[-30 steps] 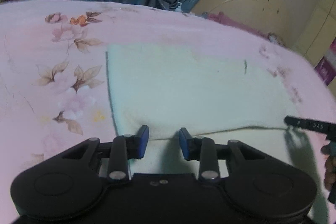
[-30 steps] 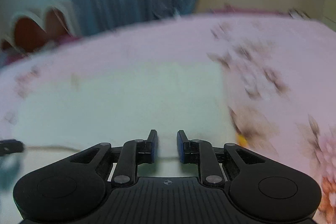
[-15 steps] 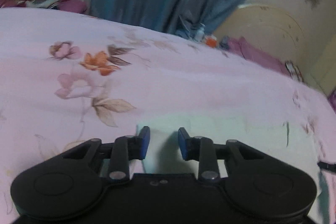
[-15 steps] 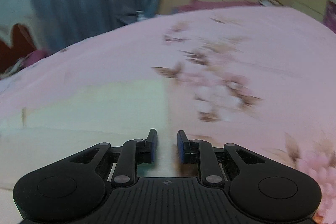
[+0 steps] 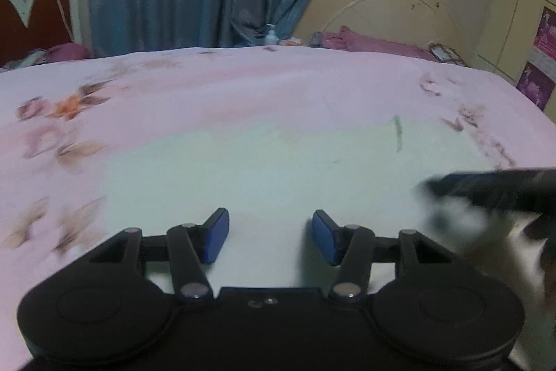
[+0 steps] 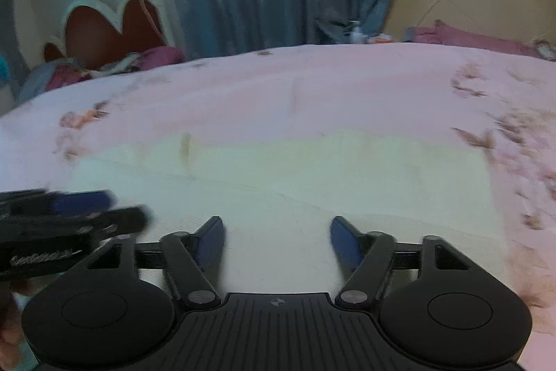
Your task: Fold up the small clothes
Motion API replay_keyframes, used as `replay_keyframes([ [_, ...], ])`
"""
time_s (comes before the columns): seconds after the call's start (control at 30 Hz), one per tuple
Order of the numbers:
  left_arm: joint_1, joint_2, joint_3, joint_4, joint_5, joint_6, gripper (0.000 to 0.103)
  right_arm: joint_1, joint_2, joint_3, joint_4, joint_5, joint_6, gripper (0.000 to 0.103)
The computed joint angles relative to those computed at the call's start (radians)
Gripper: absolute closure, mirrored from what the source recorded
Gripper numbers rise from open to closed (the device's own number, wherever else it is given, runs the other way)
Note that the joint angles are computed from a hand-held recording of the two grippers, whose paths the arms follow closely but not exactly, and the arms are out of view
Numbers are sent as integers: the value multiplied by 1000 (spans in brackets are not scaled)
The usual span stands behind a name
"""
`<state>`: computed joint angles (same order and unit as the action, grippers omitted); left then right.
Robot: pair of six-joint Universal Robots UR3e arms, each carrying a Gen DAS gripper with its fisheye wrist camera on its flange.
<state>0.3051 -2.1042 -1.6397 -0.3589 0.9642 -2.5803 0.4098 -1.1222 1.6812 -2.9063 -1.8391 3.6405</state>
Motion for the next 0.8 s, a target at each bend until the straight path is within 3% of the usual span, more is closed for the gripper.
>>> replay_keyframes([
  [0.07, 62, 26, -69, 51, -19, 23, 51, -12, -83, 99, 38, -84, 62, 73],
  [0.17, 75, 83, -101, 38, 22, -12, 51, -50, -175, 189, 49, -57, 72, 73],
  [0.27, 77, 172, -188, 23, -66, 4, 50, 27, -170, 145, 11, -66, 56, 73],
  [0.37, 31, 203, -242, 50, -41, 38, 50, 104, -86, 38, 15, 14, 13, 73],
  [0.47, 13, 198, -268, 94, 19, 43, 50, 164, -19, -27, 55, -3, 11, 73],
  [0.57, 85, 206, -292, 81, 23, 64, 52, 149, -84, 89, 20, -43, 37, 73],
  [0.67, 183, 237, -306, -34, -71, 133, 55, 122, -194, 226, 60, -142, 123, 73],
  [0.8, 165, 266, -327, -3, -52, 98, 51, 79, -298, 327, 59, -114, 154, 73],
])
